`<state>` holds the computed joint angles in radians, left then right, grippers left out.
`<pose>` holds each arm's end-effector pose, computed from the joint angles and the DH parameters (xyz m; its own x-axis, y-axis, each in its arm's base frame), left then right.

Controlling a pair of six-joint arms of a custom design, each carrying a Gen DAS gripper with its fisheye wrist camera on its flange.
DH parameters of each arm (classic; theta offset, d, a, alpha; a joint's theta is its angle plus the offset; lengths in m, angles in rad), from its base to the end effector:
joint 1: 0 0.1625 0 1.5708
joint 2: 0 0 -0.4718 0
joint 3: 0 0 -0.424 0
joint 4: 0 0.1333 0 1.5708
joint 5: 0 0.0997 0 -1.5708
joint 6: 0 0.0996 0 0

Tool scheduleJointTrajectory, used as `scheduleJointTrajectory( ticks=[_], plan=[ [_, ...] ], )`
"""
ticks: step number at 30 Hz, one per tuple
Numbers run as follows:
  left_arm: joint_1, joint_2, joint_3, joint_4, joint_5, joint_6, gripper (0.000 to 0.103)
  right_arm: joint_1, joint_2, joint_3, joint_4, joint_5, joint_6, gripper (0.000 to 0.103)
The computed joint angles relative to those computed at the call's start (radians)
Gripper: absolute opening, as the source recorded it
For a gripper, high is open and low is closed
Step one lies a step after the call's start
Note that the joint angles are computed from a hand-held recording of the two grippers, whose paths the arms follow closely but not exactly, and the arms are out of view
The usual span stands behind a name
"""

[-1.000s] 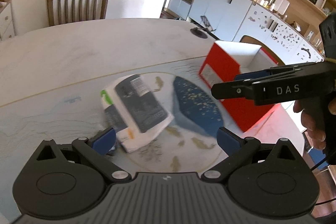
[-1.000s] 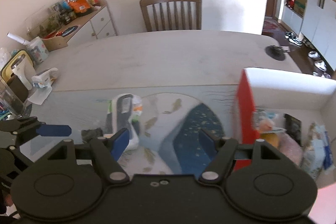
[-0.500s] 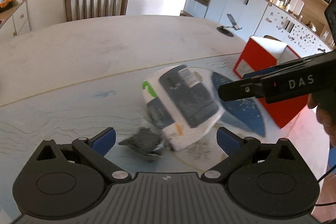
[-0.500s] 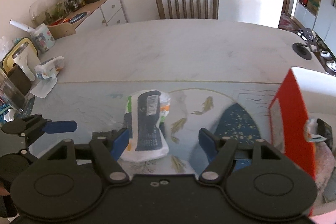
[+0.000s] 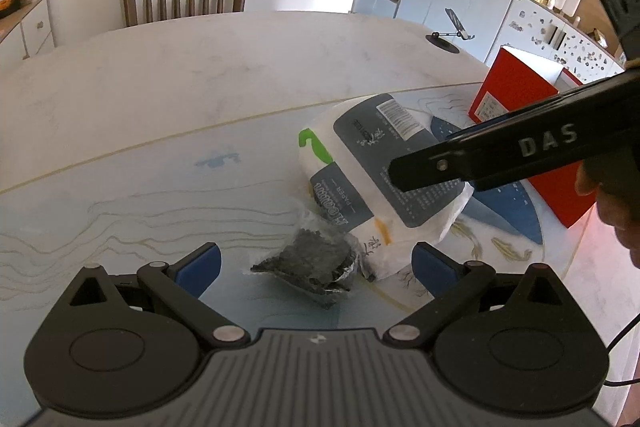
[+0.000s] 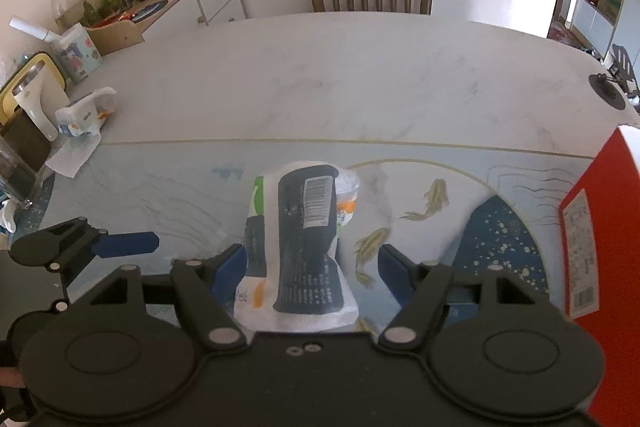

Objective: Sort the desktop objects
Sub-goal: 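Grasp the clear bag of dark items with the left gripper while the right grasps the white-grey packet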

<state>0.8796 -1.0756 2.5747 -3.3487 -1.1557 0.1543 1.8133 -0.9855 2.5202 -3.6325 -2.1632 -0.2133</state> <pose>-0.1057 -0.3999 0.0945 -0.6724 0.6057 -0.4254 0.7248 0.6554 -0.2123 0.1724 -0.3732 0.1108 -0.8090 -0.1059 0.5781 -0.3876 0.8356 -0.3894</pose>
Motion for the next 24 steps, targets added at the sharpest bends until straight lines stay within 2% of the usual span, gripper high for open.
scheduleJointTrajectory(
  ticks=[11,15,22,24],
  plan=[
    [0.023,0.029,-0.007,-0.031,-0.02,0.026,0.097,-0.025,0.048,-0.033,0.017,-0.001,-0.003,0.071],
    [0.027,0.037,-0.009,-0.033,-0.021,0.032,0.09,-0.032,0.055,-0.038,0.024,0.002,-0.003,0.068],
    [0.034,0.043,-0.01,-0.048,-0.031,0.039,0.075,-0.039,0.057,-0.044,0.048,0.002,-0.001,0.05],
    [0.035,0.044,-0.01,-0.05,-0.036,0.041,0.068,-0.041,0.057,-0.045,0.049,0.002,0.0,0.05]
  ],
)
